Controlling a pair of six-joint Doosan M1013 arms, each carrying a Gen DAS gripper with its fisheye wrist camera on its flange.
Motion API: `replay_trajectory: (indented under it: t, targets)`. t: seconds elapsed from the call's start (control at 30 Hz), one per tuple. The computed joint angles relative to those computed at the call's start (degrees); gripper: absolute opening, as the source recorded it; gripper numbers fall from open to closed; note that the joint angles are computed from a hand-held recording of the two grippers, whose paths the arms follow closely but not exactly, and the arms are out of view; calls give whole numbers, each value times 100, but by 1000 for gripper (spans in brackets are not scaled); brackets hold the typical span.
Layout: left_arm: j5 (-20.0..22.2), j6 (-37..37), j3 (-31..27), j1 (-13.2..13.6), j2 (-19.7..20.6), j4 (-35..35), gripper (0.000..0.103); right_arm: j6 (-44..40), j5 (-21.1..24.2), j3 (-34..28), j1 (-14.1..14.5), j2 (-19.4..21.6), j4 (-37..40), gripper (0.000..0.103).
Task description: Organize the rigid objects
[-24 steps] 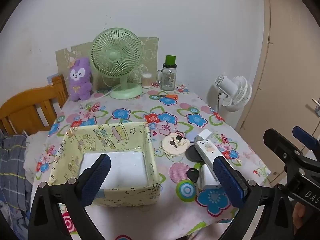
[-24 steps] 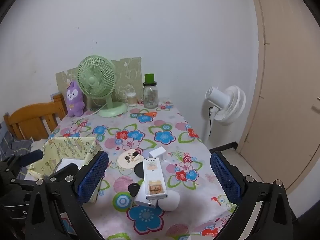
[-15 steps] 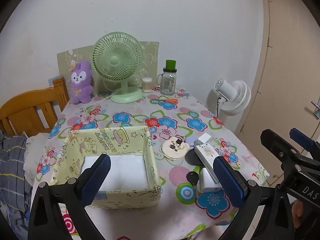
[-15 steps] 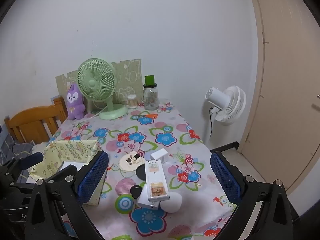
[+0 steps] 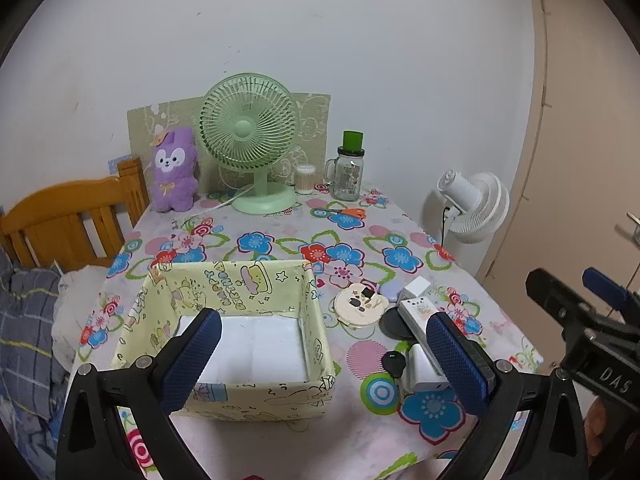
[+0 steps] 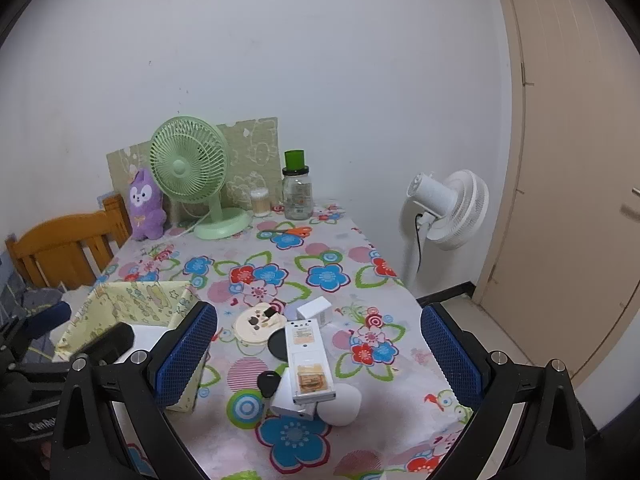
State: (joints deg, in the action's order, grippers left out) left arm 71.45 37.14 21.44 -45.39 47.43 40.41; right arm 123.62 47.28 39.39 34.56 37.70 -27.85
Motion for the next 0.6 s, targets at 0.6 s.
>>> replay_trajectory:
  t: [0.6]
  targets:
    - [146,51,-47,1,55,64,103,-56,25,-39,-14,25,74,103]
